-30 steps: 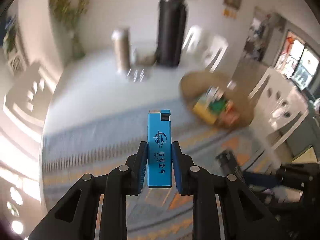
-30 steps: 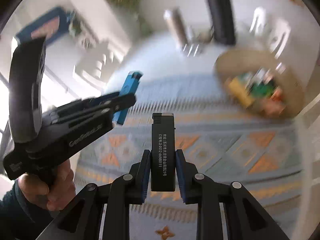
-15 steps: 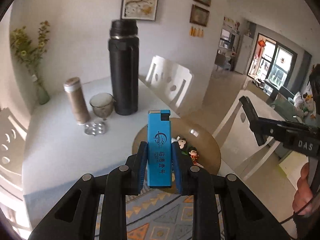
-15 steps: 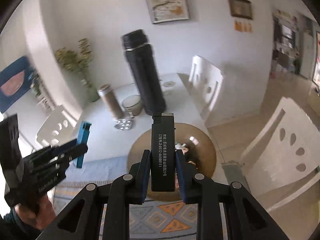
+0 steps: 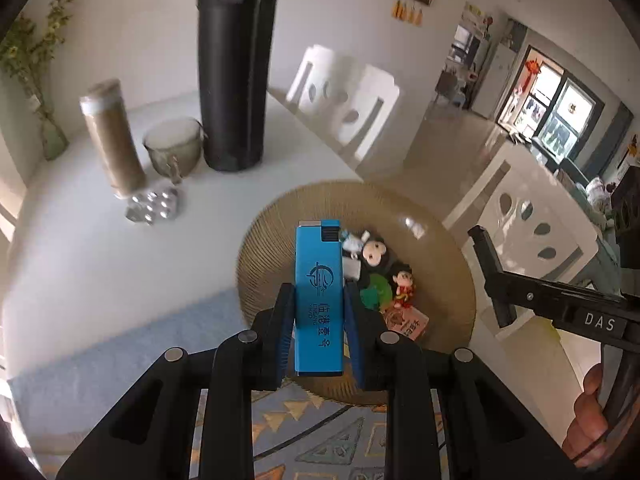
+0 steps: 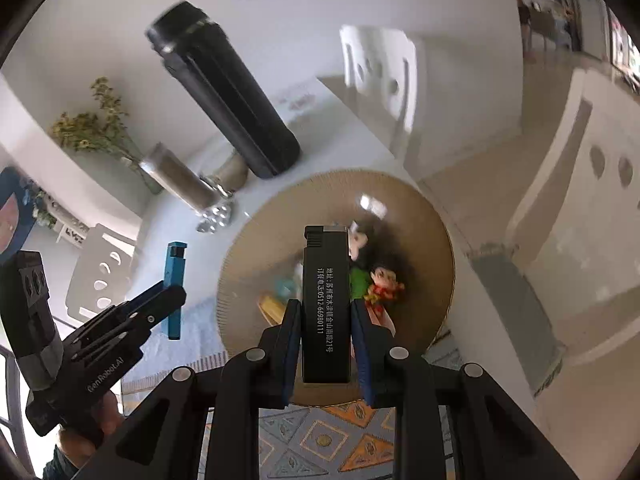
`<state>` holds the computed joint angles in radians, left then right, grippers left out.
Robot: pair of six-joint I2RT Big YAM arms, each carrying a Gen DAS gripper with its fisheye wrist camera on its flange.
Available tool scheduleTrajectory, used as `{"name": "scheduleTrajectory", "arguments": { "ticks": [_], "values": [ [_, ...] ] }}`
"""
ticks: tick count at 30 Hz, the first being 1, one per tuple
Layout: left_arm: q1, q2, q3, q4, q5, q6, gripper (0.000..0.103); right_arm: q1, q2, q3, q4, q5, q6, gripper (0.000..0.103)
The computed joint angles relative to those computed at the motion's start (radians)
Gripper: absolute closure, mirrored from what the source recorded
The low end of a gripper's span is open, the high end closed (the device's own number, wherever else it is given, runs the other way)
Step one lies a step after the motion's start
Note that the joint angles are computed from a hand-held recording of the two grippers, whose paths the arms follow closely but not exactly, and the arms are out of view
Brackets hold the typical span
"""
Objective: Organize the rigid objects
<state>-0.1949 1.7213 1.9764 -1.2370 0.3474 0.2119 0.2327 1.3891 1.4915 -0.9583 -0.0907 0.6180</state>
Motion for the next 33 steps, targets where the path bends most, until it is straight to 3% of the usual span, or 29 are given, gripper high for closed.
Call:
{"name": "scheduleTrajectory", "arguments": {
  "ticks": [7,8,9,10,12,19,33],
  "values": [
    [-0.031,0.034,0.010,-0.025,0.015,0.012,0.082,-0.018,0.026,0.010,-0.021,0.021,0.016,0.077],
    [-0.033,0.042,0.017,-0.034,0.026,0.014,0.074,-0.019,0.034,0.015,-0.027,0.027,0.010,0.075],
    [-0.035,0.044,0.016,-0.036,0.025,0.017,0.055,-0.020,0.043,0.021,-0.034,0.028,0.005,0.068],
    [-0.038,0.044,0.012,-0.034,0.002,0.018,0.052,-0.020,0.050,0.024,-0.044,0.030,0.002,0.066],
    [-0.037,0.015,-0.029,-0.001,-0.043,0.027,0.052,-0.014,0.057,0.023,-0.061,0.030,0.003,0.066],
    [0.043,-0.072,-0.104,-0.035,-0.054,0.028,0.052,0.064,0.038,0.028,-0.102,0.044,0.005,0.066],
    [0.321,-0.355,-0.283,-0.065,-0.062,0.058,0.052,0.336,0.030,0.166,-0.191,0.160,-0.014,0.066]
  ]
}}
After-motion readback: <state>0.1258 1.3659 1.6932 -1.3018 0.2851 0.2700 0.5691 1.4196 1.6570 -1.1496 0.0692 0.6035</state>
